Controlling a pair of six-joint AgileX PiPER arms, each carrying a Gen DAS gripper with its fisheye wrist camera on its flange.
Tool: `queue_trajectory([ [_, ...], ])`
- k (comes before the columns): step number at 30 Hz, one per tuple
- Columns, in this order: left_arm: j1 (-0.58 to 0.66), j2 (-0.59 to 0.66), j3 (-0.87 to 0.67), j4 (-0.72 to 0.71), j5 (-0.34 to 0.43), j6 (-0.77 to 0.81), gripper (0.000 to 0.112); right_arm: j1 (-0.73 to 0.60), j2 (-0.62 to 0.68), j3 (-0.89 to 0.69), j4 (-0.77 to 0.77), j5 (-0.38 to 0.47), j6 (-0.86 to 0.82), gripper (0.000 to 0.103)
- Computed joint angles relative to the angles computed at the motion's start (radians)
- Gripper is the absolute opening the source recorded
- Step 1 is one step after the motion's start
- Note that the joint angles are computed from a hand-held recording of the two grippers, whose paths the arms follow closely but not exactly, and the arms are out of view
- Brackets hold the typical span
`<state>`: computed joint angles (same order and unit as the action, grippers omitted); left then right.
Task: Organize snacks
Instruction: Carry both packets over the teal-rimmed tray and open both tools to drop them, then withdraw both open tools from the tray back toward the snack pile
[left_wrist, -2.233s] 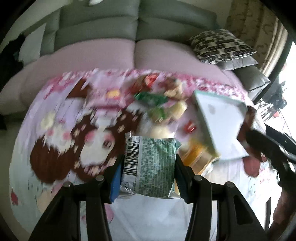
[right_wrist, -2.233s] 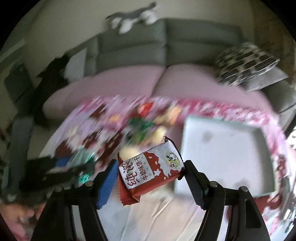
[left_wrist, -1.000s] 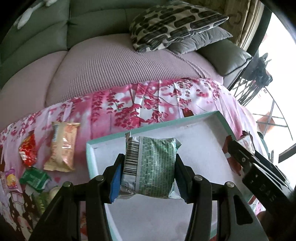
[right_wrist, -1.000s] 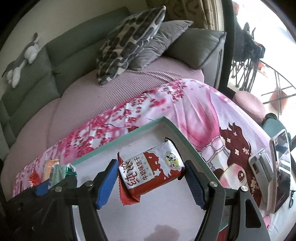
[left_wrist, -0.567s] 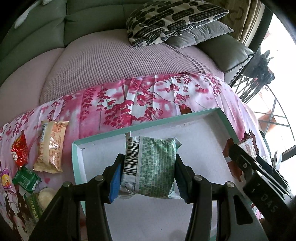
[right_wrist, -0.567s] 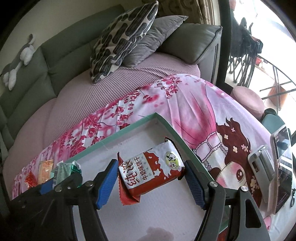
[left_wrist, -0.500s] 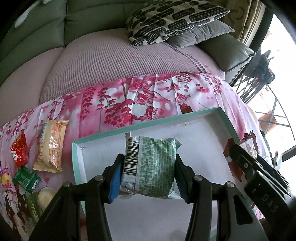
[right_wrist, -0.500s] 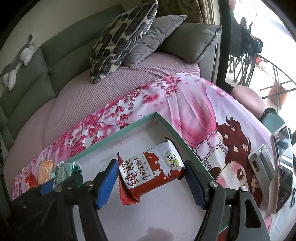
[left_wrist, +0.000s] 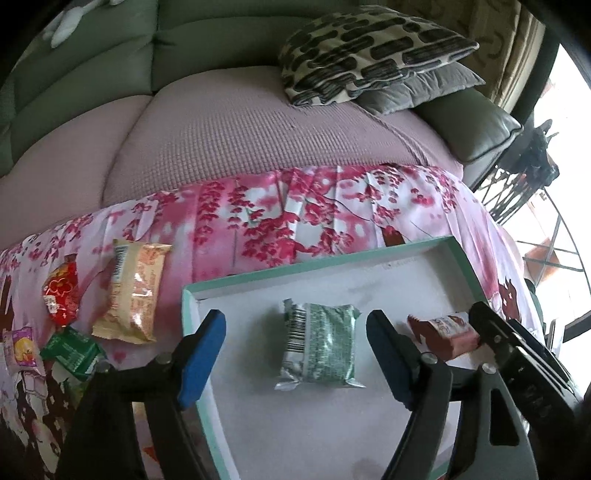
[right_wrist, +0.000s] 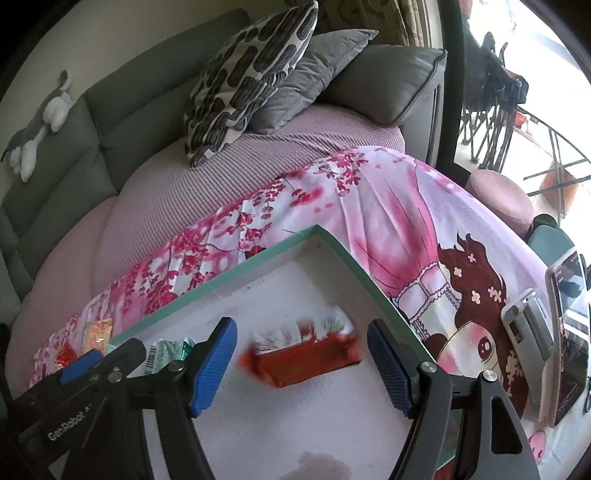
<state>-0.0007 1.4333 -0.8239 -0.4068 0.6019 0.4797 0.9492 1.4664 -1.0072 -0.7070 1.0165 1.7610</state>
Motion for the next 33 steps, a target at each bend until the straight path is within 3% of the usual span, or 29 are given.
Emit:
queue_trajectory([
  [5, 0.029, -0.015, 0.005, 0.008, -0.003, 0.006, 0.08, 0.003, 0.003, -0.017, 0.012, 0.011, -0.023, 0.076],
  [8, 0.053, -0.019, 0.003, 0.014, -0.001, -0.002, 0.087, 0.005, 0.01, -0.028, 0.016, 0.019, -0.038, 0.077],
  [12, 0.095, -0.03, 0.002, 0.013, 0.002, -0.003, 0.09, 0.004, 0.018, -0.035, 0.025, 0.013, -0.067, 0.091],
  [13, 0.103, -0.034, 0.003, 0.017, -0.001, -0.009, 0.094, 0.005, 0.016, -0.033, 0.022, 0.009, -0.066, 0.101],
  [14, 0.111, -0.038, 0.005, 0.016, -0.004, -0.01, 0.103, 0.007, 0.016, -0.03, 0.017, 0.004, -0.062, 0.103],
  [33, 0.264, -0.097, 0.082, -0.147, -0.1, 0.251, 0.103, 0.022, 0.03, -0.043, -0.004, 0.012, -0.083, 0.103],
])
